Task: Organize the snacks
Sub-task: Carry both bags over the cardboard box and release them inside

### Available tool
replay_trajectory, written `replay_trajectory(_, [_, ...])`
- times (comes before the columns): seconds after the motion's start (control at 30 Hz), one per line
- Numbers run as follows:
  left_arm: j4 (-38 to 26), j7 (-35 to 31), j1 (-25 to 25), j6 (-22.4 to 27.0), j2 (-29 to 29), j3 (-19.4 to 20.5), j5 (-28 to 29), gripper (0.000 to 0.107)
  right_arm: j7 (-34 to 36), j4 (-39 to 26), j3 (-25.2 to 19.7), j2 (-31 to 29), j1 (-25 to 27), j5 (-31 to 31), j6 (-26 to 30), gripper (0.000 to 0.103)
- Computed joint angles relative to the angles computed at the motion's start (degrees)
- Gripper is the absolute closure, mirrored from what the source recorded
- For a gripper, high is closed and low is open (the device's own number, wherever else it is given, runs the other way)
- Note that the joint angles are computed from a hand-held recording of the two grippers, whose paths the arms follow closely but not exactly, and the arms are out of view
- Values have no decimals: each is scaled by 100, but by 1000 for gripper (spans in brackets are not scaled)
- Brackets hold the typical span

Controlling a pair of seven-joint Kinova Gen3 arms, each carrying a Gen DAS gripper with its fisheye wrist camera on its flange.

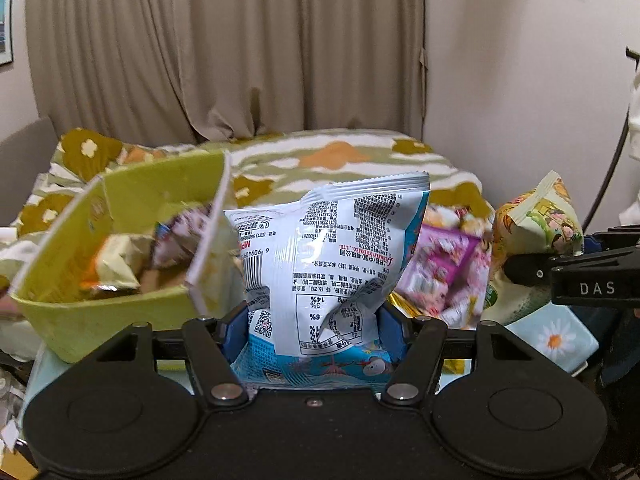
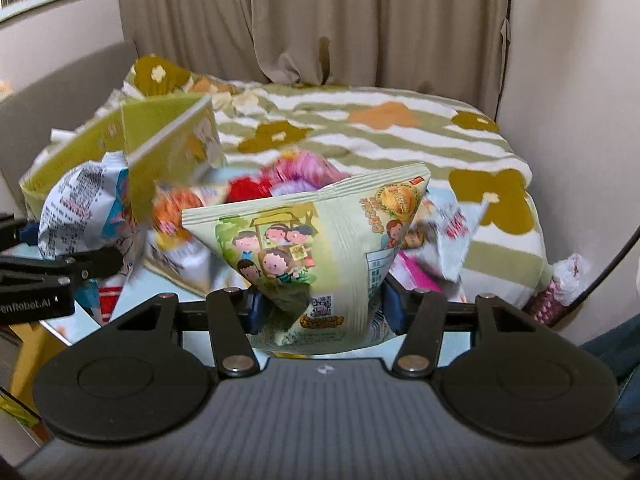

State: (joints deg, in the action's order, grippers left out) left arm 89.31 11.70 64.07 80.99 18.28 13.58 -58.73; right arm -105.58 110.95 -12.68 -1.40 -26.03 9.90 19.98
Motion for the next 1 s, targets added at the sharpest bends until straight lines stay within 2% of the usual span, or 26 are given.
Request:
replay_trajectory(0.1, [-27,-130,52,338,-154,8,-80,39,138,-218,-25,5,-74,-310,19,33])
replay_trajectory(0.2, [57,-221,-24,562,-384,74,-129,39,62,-456,-92,74,-171,-343,-40,33])
replay_trajectory(0.33, [280,-317,-266,809,-708,196,-227,39,-421,-866,-164,303,-429,78,-86,33])
replay_trajectory(0.5, [667,-467,-760,862,-1204,374,-253,39,-1302,-1519,-9,729,-1057,867,27,33])
replay_trajectory(0.63, [1057,-661,-1259,652,-1673,447,-165,39,-1735,-2098,182,1121,-1605,1282,223,33])
replay_trajectory(0.83, [1613,-1035,-2058,-8,-2266,382,92,39,-2005,-3106,465,1859,-2285,1449,724,33])
replay_trajectory(1.0, [2024,-1539,-2677,-904,-2709,102,433,39,-2124,-3922,679,2385,-2742,1437,1292,33])
